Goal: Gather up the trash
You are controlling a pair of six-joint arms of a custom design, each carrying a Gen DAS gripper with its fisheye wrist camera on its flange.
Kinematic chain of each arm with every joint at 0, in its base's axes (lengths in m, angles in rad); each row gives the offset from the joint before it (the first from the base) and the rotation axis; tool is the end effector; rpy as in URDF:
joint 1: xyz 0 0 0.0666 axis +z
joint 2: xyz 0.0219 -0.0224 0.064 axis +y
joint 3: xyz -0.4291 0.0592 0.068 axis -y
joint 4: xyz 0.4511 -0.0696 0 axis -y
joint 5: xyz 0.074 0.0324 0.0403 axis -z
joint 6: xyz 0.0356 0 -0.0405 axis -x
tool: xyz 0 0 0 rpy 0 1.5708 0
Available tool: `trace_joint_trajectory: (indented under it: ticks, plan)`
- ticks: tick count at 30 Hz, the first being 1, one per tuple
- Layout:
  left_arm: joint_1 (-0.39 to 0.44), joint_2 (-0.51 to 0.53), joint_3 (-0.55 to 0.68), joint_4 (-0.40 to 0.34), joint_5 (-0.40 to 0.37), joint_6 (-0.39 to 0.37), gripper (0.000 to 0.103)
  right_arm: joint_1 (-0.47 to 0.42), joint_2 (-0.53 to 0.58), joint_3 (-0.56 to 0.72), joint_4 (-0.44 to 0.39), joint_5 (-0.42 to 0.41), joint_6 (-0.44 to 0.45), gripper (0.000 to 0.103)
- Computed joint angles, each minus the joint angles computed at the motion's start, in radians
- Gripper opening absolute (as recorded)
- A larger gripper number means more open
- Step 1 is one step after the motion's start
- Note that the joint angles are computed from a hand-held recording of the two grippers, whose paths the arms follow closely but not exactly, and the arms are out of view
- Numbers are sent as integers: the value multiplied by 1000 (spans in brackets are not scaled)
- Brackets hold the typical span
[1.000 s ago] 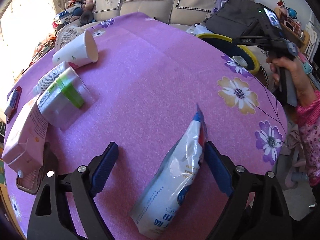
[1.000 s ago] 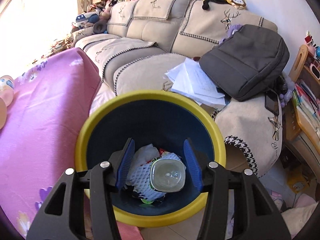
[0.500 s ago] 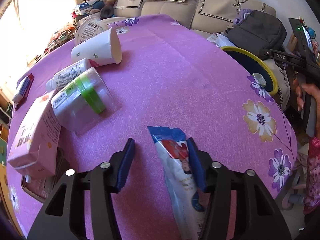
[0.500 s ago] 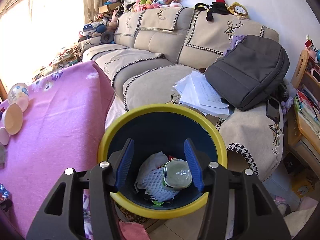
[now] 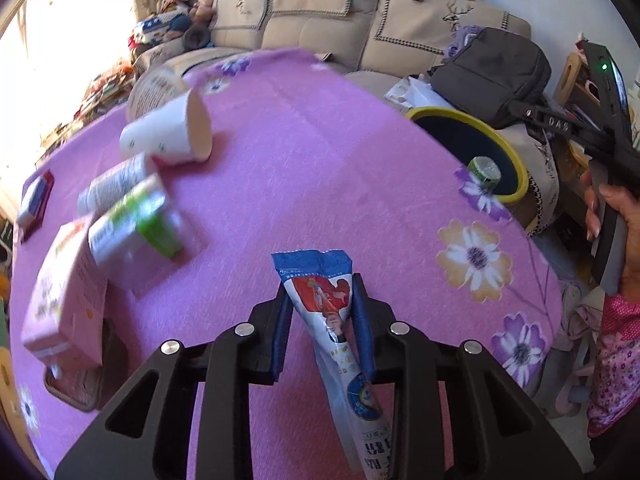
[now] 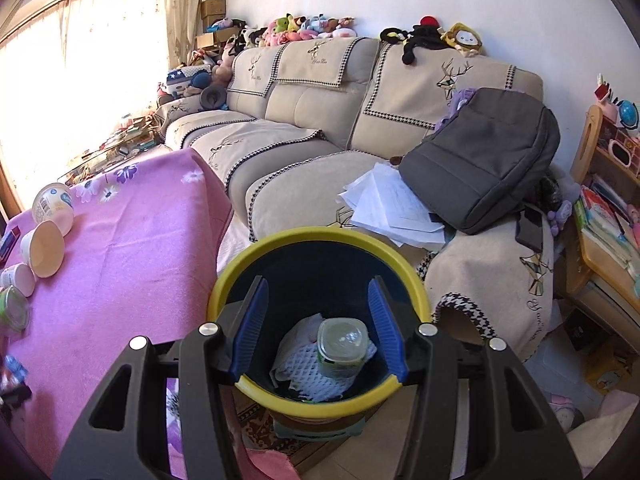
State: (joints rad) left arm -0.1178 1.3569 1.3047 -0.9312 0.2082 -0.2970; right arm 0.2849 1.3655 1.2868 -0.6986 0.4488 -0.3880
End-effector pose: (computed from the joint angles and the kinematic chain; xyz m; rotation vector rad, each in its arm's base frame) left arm 0.5035 -0.0674 0.4501 0.5998 2.4618 -0.1950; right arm 0.5094 0.1327 0.4545 0.3309 2.2363 -0.1736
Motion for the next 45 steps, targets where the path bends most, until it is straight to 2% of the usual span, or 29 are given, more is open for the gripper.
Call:
trace_joint_trajectory:
  ticks: [10,16,26,29,40,41,42,44,45]
  plan:
    - [-122,65,163,16,16,-28,29,-9,-76,-68,4,5,-19,54]
    - [-207,152,306,-19,33,-28,29,-6,-155,-132,18,31,-40,58]
    - [-331,395,608,-145,36,-4,29,-39,-249,-214,2,20,-122,58]
    - [-361,477,685,-158,-3,11,29,-48,-251,-223,-6,6,-129,58]
    - [-392,673,849,-234,-70,36,32,-51,-234,-229,-30,-20,-152,60]
    - [-393,680,853,-235,-73,36,41,-50,-232,-227,-31,-20,-151,61]
    - [-394,683,852,-232,-81,37,59,-48,-230,-223,-34,-21,-151,61]
    - [-396,680,841,-211,-89,43,70,-45,-228,-220,-34,-20,-150,61]
    - [-397,673,833,-204,-88,45,70,-42,-229,-219,-35,-18,-149,61]
